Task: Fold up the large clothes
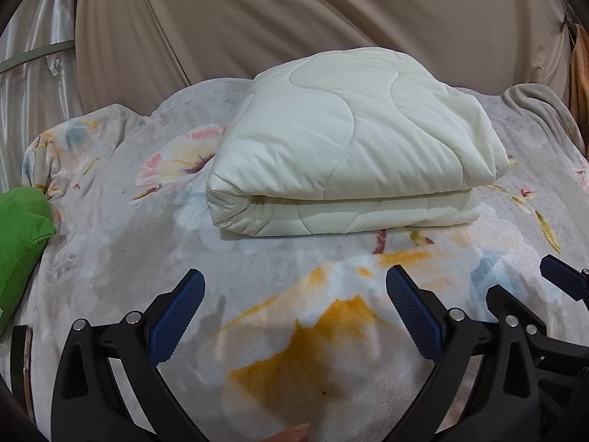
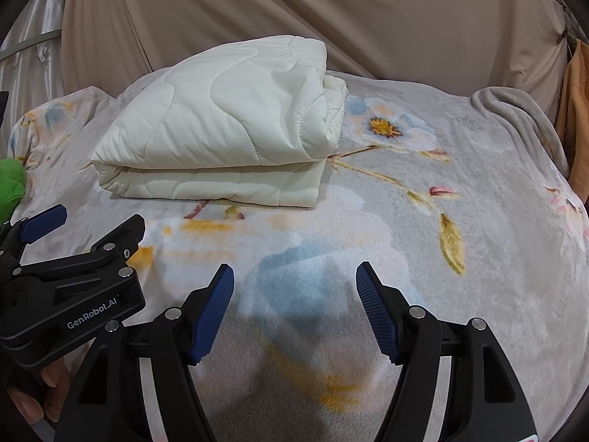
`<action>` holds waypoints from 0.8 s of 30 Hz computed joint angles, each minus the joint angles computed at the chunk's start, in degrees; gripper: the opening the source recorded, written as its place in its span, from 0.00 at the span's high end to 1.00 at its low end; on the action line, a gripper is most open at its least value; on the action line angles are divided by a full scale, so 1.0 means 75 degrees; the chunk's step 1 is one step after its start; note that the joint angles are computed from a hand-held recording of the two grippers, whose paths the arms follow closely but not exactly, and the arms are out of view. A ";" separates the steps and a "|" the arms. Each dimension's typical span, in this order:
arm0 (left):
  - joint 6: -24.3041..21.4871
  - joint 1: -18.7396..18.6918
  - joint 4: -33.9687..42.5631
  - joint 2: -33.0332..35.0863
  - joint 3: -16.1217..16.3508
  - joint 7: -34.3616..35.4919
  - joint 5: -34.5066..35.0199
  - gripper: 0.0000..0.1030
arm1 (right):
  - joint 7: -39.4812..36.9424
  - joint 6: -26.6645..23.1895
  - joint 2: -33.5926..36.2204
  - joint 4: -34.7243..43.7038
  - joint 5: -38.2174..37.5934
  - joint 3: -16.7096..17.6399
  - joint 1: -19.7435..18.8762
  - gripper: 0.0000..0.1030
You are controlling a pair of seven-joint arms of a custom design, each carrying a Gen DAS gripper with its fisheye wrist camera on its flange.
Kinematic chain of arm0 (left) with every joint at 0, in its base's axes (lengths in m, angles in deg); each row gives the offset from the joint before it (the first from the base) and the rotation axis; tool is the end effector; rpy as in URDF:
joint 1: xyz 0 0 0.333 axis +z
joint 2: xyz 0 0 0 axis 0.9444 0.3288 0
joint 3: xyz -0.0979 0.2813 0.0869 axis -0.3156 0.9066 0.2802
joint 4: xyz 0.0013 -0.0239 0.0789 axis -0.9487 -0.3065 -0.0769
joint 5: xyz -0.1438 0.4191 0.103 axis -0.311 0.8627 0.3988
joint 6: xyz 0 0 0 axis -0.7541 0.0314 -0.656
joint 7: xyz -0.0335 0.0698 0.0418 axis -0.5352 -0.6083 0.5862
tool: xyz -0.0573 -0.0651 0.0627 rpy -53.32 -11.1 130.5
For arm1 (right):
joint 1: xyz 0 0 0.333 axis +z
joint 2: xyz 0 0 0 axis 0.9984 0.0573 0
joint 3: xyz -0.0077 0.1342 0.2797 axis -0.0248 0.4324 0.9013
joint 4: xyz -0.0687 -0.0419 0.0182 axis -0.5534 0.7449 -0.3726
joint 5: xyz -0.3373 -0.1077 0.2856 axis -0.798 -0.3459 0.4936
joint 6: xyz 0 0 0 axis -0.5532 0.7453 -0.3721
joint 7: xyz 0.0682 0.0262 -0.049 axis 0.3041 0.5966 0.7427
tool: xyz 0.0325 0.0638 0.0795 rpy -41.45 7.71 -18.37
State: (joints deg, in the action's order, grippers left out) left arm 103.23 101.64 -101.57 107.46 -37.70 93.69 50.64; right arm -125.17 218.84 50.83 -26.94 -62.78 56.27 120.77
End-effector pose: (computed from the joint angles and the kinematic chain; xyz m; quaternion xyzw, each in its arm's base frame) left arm 0.7162 -0.1009 0.3235 -0.4320 0.7763 -0.3685 0.2738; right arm 0.6359 0.3680 0.3170 -0.4756 0.7715 -0.3653 0.2126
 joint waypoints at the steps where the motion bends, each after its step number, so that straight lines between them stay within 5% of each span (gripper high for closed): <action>1: -0.0006 0.0015 0.0006 0.0012 -0.0017 0.0007 0.0009 0.06 | 0.0000 0.0000 0.0000 0.0000 0.0000 -0.0001 0.0001 0.35; 24: 0.0079 -0.0017 -0.0064 -0.0107 0.0070 -0.0185 0.0230 0.09 | 0.0011 -0.0090 -0.0052 -0.0045 -0.0066 -0.0003 -0.0002 0.35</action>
